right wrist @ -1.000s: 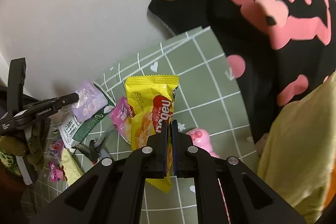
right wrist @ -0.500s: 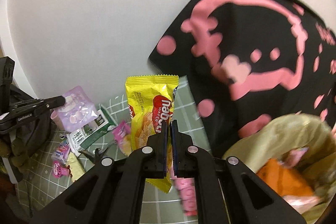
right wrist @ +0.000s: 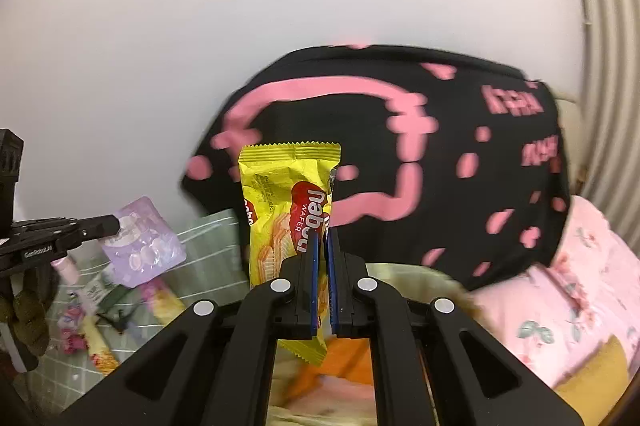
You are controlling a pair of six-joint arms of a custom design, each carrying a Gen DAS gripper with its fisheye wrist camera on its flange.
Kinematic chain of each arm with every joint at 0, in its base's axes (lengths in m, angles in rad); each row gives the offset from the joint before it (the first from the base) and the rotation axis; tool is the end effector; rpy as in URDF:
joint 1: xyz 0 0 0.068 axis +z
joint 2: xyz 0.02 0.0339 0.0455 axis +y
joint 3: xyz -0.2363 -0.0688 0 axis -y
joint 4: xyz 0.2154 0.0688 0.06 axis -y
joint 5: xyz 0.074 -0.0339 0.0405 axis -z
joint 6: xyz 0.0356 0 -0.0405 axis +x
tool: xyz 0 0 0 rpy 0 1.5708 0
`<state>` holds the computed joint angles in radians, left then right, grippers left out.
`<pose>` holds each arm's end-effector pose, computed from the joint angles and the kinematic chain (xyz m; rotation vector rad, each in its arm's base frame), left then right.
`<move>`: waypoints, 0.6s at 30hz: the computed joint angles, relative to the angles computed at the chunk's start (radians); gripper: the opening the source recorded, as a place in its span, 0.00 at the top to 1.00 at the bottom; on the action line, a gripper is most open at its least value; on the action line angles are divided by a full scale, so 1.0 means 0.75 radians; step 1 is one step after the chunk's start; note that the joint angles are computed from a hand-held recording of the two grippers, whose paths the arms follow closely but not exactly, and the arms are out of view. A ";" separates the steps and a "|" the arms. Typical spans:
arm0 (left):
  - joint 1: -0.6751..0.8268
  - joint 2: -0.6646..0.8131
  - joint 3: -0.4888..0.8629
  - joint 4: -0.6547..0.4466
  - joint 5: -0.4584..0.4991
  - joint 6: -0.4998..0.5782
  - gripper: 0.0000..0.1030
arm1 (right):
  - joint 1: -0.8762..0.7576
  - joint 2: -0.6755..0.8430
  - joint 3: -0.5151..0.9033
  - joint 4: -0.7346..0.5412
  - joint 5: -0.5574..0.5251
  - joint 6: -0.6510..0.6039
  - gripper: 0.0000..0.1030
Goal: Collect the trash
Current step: 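Carry the yellow wafer packet over the trash bag with the right tool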
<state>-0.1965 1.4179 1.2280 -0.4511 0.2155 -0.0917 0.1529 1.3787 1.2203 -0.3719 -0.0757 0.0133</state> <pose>0.2869 -0.0649 0.3003 0.2366 2.2107 -0.3975 0.2877 0.0471 0.3153 -0.1923 2.0957 0.1794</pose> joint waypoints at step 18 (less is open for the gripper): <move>-0.389 0.425 0.333 -0.016 0.000 -0.113 0.97 | -0.447 -0.221 -0.174 -0.056 -0.096 -0.019 0.94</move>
<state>-0.4884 1.7366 1.4776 -0.4634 0.2159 -0.1765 -0.1820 1.2132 1.0898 -0.4143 -0.1480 -0.0009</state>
